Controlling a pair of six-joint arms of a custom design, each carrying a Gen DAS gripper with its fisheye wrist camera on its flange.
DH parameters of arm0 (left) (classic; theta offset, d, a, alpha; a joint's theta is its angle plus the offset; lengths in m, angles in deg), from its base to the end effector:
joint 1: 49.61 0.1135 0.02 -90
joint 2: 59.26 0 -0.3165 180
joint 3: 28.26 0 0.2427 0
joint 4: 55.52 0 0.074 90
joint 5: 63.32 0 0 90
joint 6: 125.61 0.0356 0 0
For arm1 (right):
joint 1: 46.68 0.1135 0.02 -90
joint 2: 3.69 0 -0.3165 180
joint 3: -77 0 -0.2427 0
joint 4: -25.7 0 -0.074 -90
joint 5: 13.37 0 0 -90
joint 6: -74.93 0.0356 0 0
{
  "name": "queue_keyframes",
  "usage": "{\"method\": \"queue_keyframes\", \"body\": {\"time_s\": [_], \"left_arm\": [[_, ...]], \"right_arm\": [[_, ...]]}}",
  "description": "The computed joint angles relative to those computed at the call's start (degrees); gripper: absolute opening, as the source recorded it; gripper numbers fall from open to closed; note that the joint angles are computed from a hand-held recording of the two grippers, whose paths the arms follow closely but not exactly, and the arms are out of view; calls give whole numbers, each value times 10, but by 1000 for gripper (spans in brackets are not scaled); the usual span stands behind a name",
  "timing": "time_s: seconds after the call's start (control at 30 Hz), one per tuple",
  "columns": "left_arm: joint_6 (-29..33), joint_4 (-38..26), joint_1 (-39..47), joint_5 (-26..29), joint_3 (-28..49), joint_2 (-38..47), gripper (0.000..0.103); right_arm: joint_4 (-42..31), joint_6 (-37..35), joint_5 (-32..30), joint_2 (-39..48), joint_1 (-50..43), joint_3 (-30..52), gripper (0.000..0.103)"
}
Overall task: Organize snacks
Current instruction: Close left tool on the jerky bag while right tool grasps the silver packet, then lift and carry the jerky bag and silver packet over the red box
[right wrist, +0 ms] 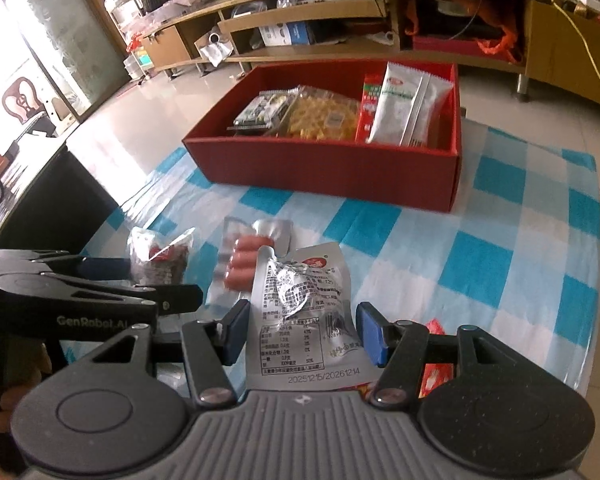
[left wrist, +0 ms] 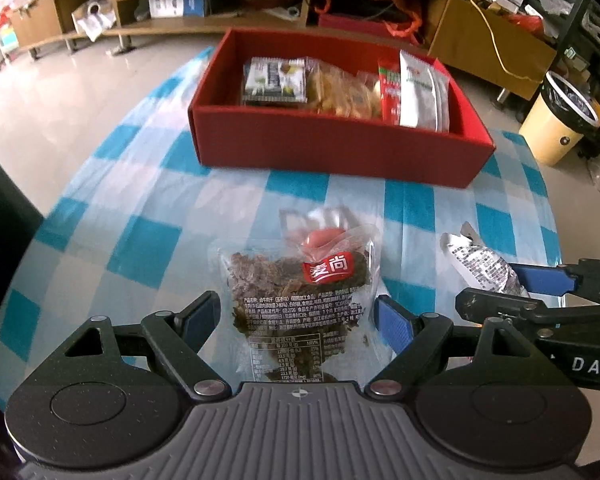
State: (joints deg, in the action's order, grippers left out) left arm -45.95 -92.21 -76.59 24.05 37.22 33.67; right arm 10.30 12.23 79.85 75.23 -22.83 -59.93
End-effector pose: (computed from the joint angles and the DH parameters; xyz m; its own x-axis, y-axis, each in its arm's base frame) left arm 0.2675 -0.1343 0.2191 -0.8670 0.2402 -0.4365 0.2844 0.9580 -0.0377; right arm 0.2061 0.0889 0.1965 -0.8043 0.1451 -0.5763 -0.0030 0.9687 0.2482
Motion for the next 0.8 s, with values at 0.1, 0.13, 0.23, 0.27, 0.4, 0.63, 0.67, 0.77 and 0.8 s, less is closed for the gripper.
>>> {"method": "queue_keyframes", "body": {"time_s": [0.1,0.13,0.23,0.27,0.4,0.63,0.67,0.77,0.8], "left_arm": [[-1,1,-3,-1,9,4,87],[-1,1,-4,-1,13,6,87],[0,2,-7,-7,24,13,87],[1,2,-8,-10,29,14,87],[3,5,-11,-15,46,23,87],[7,8,-14,-24,70,38,87],[7,9,-15,-25,72,40,87],[8,8,-15,-25,81,45,87],[8,8,-15,-25,83,47,87]], "right_arm": [[1,-5,0,1,-8,7,57],[1,-6,0,0,-10,9,57],[4,-10,4,-2,-14,14,57],[4,-11,6,-2,-16,17,57],[8,-18,5,1,-29,27,57],[17,-27,2,4,-48,43,57],[18,-28,2,4,-51,44,57],[20,-31,2,5,-56,45,57],[20,-31,3,6,-57,46,57]]}}
